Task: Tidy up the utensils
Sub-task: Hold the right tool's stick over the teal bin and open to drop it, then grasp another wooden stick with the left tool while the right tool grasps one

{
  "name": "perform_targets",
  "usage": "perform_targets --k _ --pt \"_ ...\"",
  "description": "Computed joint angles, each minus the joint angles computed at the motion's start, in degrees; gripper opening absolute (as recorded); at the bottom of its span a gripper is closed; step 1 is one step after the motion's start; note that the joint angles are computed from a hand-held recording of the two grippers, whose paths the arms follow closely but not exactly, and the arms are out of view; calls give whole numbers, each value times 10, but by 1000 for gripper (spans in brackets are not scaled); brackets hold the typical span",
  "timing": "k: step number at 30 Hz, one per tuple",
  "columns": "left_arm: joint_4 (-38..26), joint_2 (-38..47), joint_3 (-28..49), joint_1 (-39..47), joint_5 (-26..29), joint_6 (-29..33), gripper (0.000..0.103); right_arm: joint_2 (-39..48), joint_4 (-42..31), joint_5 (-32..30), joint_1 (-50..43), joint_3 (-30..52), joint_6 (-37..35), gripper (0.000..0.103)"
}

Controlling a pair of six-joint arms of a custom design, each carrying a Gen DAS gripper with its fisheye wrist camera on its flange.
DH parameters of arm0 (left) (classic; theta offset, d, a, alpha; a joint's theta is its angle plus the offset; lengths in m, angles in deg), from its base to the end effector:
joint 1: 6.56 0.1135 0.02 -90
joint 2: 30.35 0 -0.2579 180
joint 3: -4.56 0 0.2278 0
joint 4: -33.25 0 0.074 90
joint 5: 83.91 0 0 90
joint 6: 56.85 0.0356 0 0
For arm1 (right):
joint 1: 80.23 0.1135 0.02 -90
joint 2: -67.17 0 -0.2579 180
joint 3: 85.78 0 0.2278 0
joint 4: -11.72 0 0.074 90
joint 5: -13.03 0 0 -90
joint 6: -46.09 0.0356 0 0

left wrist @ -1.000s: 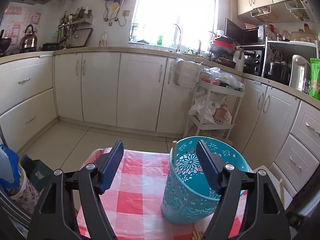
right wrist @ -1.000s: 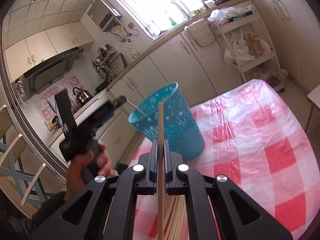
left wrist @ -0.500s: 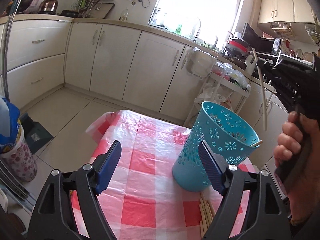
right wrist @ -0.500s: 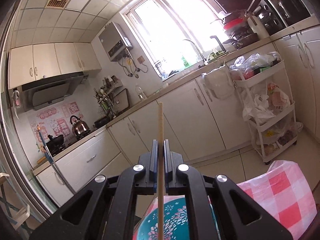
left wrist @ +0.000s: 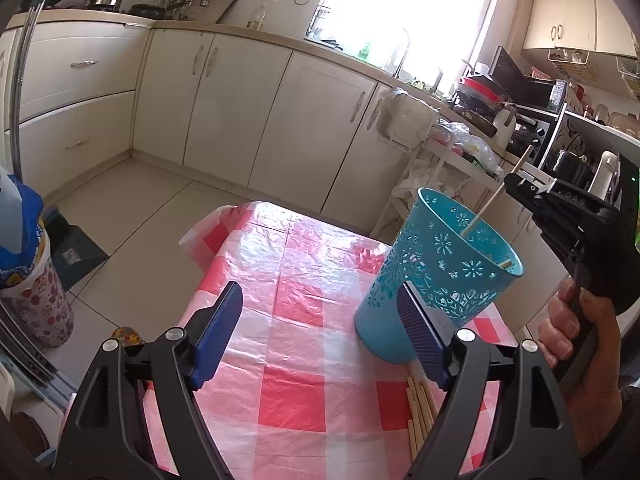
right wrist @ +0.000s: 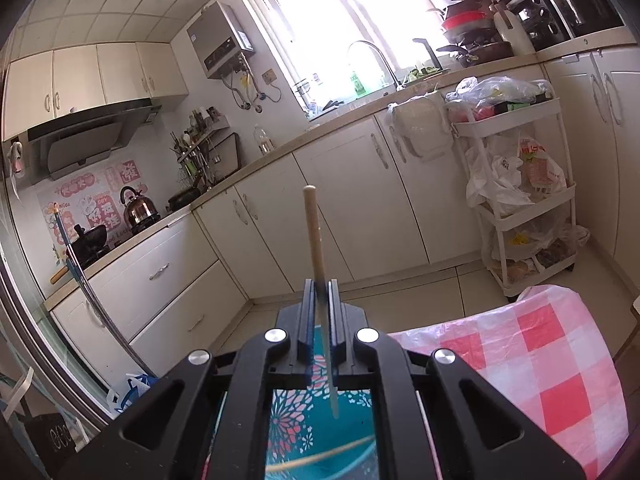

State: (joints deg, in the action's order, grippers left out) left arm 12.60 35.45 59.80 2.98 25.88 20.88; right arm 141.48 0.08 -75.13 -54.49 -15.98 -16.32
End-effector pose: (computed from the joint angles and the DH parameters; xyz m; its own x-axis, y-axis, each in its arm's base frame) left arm 0.2290 0.0263 0.2513 -0.5269 -0.2913 -0.7985 0.0181 0.9354 -0.3532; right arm 0.2551 0.1217 0.3134 -0.4102 0.3161 -0.8554 -0.2440 0.8657 0.4369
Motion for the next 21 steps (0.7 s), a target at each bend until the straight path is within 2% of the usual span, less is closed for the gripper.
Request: perform_targets --k 3,4,7,10,13,17,19,21 --pt "-57 -28 2 -8 10 25 76 -86 -59 9 6 -59 26 28" --pt "-76 -38 1 -12 12 35 77 -114 -86 0 8 -82 37 28" --pt "-137 -66 -8 -54 -9 59 77 -155 -177 -5 32 -126 53 28" --pt "-173 -85 -24 -112 -53 66 77 -130 -233 -11 74 -157 54 28" --pt "-202 -90 -31 -180 -105 54 77 -84 -236 -10 107 -167 48 27" --pt "-218 -86 -35 -242 -155 33 77 -15 -244 32 148 -139 36 25" --pt "-217 -75 -38 -264 -172 25 77 1 -255 77 174 -126 27 24" --pt "-215 -56 -34 -282 -184 19 77 4 -272 104 189 -124 22 16"
